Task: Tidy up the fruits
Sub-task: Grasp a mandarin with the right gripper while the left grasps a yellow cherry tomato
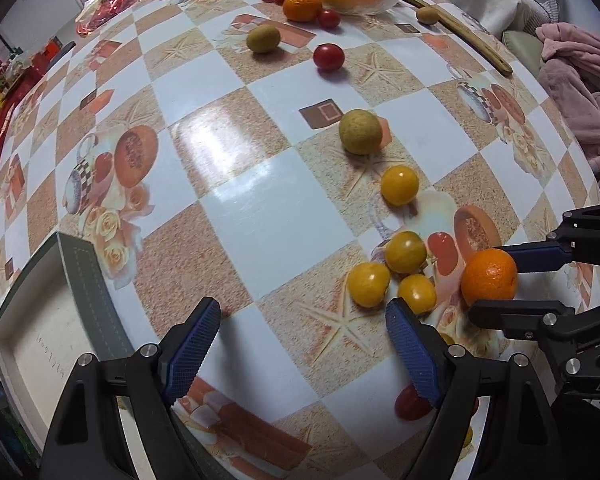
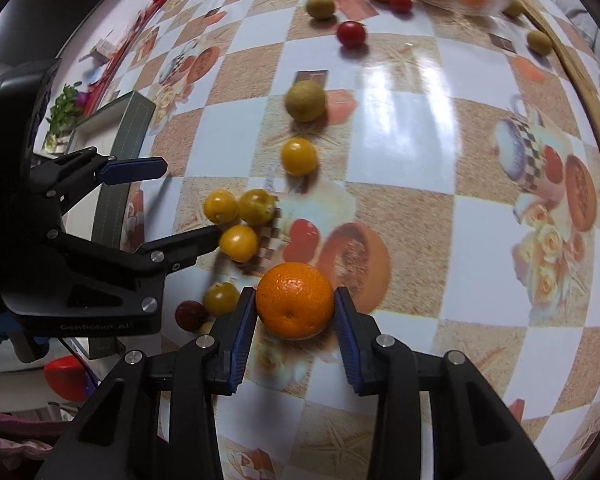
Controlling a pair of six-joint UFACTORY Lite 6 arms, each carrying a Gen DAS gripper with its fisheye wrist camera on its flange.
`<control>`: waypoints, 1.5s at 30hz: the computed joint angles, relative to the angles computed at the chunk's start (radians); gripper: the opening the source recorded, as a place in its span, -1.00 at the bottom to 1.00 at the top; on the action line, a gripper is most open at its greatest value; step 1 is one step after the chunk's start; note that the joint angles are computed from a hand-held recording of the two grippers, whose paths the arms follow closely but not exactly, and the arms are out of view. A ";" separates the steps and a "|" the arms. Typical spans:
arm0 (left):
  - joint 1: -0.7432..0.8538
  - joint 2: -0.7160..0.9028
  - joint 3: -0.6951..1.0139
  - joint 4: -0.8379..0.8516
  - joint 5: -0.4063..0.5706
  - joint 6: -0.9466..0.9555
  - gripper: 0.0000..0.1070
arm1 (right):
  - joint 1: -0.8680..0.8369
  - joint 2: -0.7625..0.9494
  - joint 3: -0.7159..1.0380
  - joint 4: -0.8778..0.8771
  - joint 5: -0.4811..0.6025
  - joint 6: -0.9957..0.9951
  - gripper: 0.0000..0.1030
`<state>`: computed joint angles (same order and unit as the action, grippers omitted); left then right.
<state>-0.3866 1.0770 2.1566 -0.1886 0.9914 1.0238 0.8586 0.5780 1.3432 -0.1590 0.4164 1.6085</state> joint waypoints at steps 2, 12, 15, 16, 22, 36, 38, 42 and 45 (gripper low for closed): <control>-0.015 0.004 0.001 -0.001 -0.005 -0.006 0.46 | 0.011 -0.029 -0.040 -0.015 -0.004 0.038 -0.19; -0.077 0.012 0.024 -0.012 0.004 -0.065 0.15 | 0.028 -0.099 -0.138 -0.043 -0.024 0.140 -0.19; -0.069 -0.078 -0.103 -0.025 -0.018 -0.037 -0.21 | 0.033 -0.105 -0.142 -0.043 -0.018 0.146 -0.19; -0.073 -0.087 -0.116 -0.031 -0.012 -0.039 -0.40 | 0.030 -0.095 -0.131 -0.038 -0.016 0.141 -0.19; -0.047 -0.105 -0.136 -0.075 0.073 -0.144 -0.58 | 0.035 -0.105 -0.119 -0.045 0.015 0.157 -0.19; 0.111 -0.129 -0.068 -0.107 0.118 -0.161 -0.58 | 0.002 -0.078 0.055 -0.031 0.163 0.041 -0.19; 0.149 -0.116 -0.024 -0.110 0.141 -0.153 -0.58 | -0.009 -0.041 0.127 -0.017 0.193 -0.010 -0.19; 0.222 -0.075 0.074 -0.103 0.182 -0.158 -0.58 | -0.031 0.060 0.300 0.017 0.260 -0.117 -0.19; 0.279 -0.002 0.213 -0.098 0.237 -0.177 -0.58 | -0.045 0.169 0.486 0.040 0.333 -0.199 -0.19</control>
<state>-0.1073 1.0752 2.3697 -0.2866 1.2289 0.8472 0.8133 0.7468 1.8295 -0.1194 0.7499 1.4099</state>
